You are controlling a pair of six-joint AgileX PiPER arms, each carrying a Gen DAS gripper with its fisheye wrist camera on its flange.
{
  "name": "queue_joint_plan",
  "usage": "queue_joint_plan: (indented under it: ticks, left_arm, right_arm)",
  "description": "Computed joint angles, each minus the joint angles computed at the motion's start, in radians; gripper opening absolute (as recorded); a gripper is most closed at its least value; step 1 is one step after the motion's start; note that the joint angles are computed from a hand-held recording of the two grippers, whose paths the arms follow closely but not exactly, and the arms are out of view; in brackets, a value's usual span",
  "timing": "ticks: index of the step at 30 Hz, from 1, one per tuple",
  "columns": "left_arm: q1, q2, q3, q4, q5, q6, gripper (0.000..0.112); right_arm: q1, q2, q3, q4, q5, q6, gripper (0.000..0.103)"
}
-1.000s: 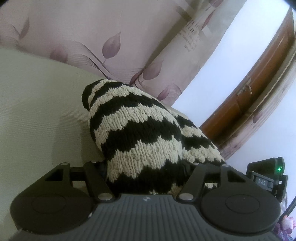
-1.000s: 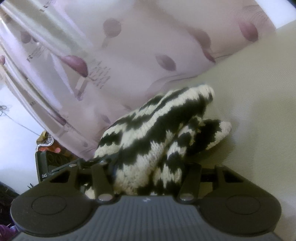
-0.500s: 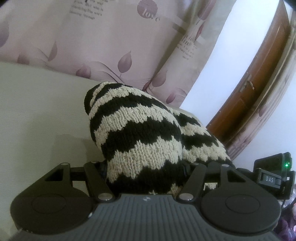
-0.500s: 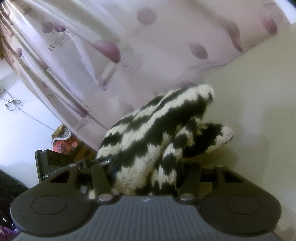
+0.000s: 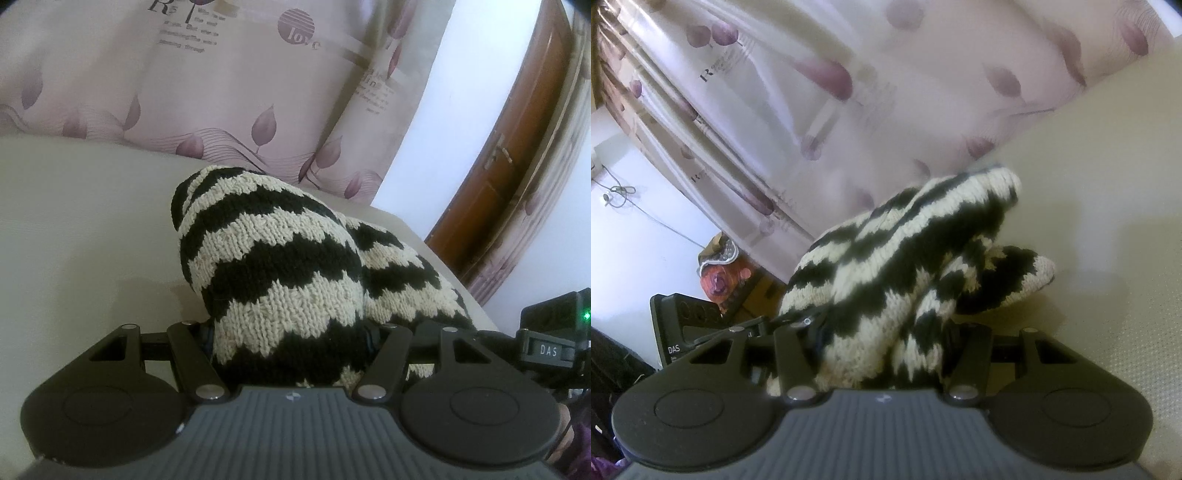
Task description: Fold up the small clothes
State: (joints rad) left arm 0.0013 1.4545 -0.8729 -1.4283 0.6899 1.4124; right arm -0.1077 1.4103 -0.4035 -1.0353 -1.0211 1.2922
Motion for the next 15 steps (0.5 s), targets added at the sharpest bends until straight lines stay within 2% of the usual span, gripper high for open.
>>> queue_joint_plan:
  ticks: [15]
  left_arm:
    - [0.071, -0.007, 0.042, -0.015, 0.028, 0.073, 0.065]
  right_arm:
    - [0.127, 0.005, 0.001, 0.111, 0.080, -0.055, 0.053]
